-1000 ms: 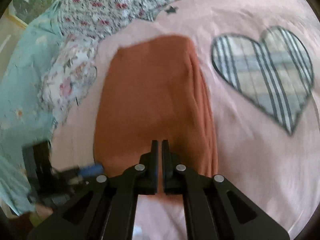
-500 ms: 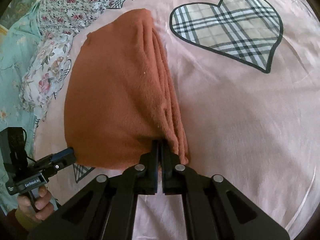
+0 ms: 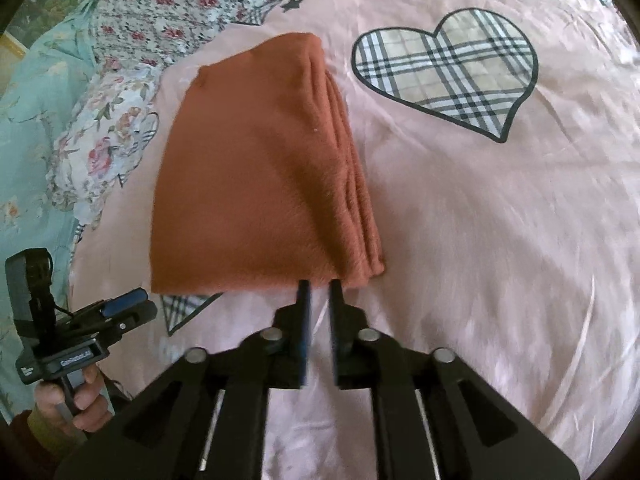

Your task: Fold small clothes

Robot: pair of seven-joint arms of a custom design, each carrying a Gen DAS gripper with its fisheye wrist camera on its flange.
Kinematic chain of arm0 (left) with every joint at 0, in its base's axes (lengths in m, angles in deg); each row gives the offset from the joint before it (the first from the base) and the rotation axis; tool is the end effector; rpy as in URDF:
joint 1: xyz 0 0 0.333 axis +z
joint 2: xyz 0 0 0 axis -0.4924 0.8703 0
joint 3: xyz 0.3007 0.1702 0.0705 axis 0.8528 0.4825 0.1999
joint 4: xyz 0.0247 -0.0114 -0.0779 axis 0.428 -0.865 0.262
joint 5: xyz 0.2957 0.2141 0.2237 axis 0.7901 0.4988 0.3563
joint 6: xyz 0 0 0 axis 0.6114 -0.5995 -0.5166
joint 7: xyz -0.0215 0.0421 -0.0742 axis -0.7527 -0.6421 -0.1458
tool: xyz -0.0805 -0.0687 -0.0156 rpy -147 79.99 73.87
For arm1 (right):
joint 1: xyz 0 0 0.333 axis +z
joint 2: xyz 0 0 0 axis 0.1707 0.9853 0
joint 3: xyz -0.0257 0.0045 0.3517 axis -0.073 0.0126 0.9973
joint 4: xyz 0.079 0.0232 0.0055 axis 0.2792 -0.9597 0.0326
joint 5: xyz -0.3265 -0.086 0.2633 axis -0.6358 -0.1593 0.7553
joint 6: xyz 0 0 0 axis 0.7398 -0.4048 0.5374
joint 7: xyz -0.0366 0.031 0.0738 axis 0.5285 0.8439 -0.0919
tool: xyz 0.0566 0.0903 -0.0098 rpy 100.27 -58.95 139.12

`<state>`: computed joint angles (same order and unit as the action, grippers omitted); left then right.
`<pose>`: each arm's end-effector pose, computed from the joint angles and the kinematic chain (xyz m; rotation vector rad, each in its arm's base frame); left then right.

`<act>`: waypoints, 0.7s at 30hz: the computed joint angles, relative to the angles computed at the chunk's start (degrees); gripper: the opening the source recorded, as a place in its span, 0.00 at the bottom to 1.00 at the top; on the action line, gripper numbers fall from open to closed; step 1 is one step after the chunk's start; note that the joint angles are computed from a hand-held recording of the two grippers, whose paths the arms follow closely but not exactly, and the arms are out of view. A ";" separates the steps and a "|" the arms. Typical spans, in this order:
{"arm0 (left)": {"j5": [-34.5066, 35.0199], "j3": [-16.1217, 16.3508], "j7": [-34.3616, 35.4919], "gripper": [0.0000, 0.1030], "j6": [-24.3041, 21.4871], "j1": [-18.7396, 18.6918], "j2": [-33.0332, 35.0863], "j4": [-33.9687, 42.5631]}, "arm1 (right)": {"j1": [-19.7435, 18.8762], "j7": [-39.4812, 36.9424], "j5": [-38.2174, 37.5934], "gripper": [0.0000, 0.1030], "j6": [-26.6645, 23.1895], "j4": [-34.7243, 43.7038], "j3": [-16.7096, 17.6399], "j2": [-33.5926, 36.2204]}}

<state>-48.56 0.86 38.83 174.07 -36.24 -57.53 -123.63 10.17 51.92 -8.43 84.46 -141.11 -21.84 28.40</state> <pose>0.6402 -0.2390 0.3415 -2.1906 2.0152 -0.6572 0.7094 0.0503 0.3430 -1.9183 1.6660 0.1120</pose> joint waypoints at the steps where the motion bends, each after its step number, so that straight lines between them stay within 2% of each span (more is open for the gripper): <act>1: 1.68 1.26 -1.61 0.59 -0.10 -1.10 -0.98 -1.01 | 0.07 -0.62 0.42 0.37 1.02 -1.11 0.19 -0.80; 4: 8.63 4.87 -7.65 0.64 -1.42 -4.43 -3.28 -3.22 | 0.81 -2.79 0.81 0.42 4.22 -4.33 0.46 -3.09; 16: 21.55 6.15 -19.22 0.78 -4.88 -5.64 -9.87 -10.27 | 2.37 -9.80 2.12 0.66 6.82 -13.05 -0.05 -8.92; 21: 26.11 6.13 -23.74 0.80 -6.63 -5.61 -10.98 -10.52 | 2.93 -11.87 2.35 0.74 6.88 -14.25 -0.40 -9.90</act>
<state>-22.46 6.99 15.09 167.44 -41.86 -68.51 -134.15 13.11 40.05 -6.08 91.34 -155.36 -22.24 18.50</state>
